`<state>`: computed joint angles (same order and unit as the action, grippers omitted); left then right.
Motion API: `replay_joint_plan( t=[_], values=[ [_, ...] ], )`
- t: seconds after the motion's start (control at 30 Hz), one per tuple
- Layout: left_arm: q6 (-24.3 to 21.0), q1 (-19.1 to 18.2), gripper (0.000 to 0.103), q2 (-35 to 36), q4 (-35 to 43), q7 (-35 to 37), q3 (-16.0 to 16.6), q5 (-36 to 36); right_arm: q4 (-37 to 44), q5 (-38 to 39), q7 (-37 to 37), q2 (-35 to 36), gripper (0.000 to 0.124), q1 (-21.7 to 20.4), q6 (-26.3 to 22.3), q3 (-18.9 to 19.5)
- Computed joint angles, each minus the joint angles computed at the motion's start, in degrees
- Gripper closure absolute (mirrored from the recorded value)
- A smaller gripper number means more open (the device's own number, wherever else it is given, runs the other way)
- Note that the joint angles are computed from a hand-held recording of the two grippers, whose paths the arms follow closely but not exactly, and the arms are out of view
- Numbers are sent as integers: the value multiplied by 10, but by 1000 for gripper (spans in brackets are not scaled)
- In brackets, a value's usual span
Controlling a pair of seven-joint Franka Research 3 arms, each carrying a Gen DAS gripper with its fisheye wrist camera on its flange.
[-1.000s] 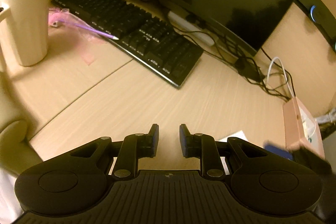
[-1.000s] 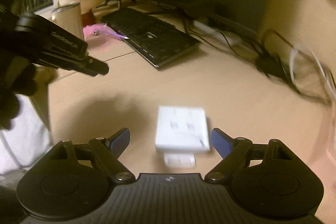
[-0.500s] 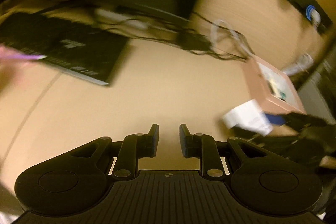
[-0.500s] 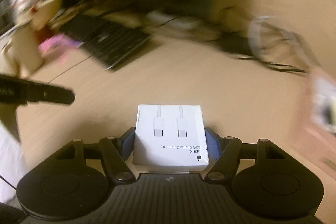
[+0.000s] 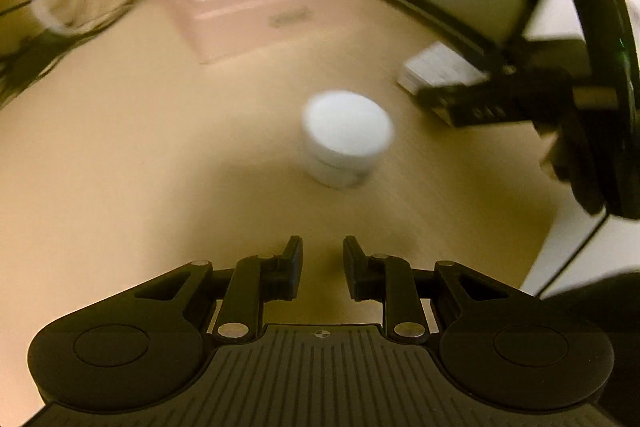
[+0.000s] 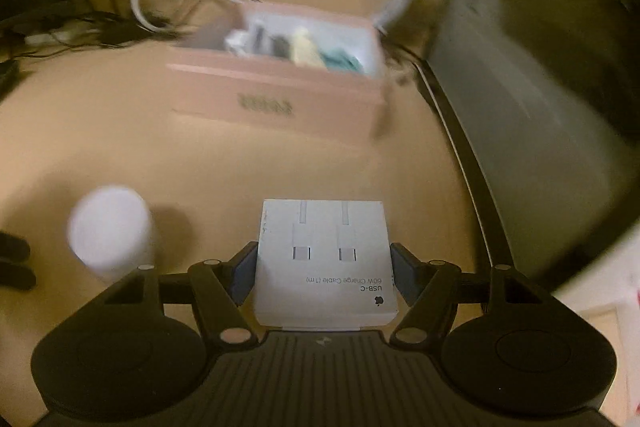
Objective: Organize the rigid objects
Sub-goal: 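Grasp the white USB-C cable box with the right tool and lift it, then grasp the white round jar with the left tool while the right tool holds the cable box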
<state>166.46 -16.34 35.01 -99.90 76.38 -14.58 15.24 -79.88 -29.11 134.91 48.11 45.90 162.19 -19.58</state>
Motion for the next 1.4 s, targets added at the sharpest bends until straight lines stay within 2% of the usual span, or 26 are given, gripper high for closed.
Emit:
replay_joint_plan(
  t=[0.07,0.2,0.27,0.33,0.4,0.47,0.57,0.6,0.63,0.67,0.7,0.77,0.8,0.83,0.87,1.03,1.17,1.27,1.33,1.4],
  values=[
    [-14,-7,75,8,14,17,-1,12,-14,-1,22,2,55,7,10,-11],
    [-46,6,73,31,51,60,-33,-12,-29,-6,54,12,50,27,57,-45],
    [-49,-11,73,37,64,43,-19,-17,-49,-6,57,6,43,39,79,-61],
    [-40,-30,73,39,68,7,2,-17,-51,8,47,11,40,36,95,-62],
    [-6,-68,73,32,63,-58,49,6,-55,27,35,12,34,29,111,-58],
    [53,-114,73,14,35,-144,116,45,-62,49,29,12,29,22,128,-54],
    [112,-193,73,9,18,-252,221,69,-67,81,14,16,21,5,151,-40],
    [123,-206,74,13,22,-298,243,90,-65,85,4,18,21,4,153,-39],
    [130,-205,74,14,26,-323,245,104,-63,93,-3,19,21,5,152,-39],
    [128,-189,73,22,41,-307,227,95,-63,100,-8,20,21,7,152,-41],
    [113,-165,73,24,54,-284,197,100,-66,106,-13,20,21,9,154,-43],
    [66,-159,73,31,81,-266,183,130,-67,119,-27,21,21,10,157,-43],
    [44,-144,73,35,93,-245,161,135,-69,126,-31,21,21,13,159,-46],
    [23,-117,73,40,105,-214,124,130,-71,132,-36,21,21,16,160,-49],
    [8,-106,73,43,110,-194,105,123,-72,139,-41,22,21,18,161,-51],
    [-22,-122,68,53,132,-176,108,167,-78,174,-64,23,21,33,166,-64],
    [-36,-100,46,68,153,-130,73,151,-80,200,-89,25,21,36,169,-65],
    [-32,-100,42,72,155,-117,71,143,-80,220,-108,27,21,38,171,-66],
    [-3,-108,43,66,139,-146,89,142,-80,234,-118,28,21,42,171,-69],
    [44,-152,45,50,109,-234,157,170,-81,248,-130,29,21,45,172,-71]
  ],
)
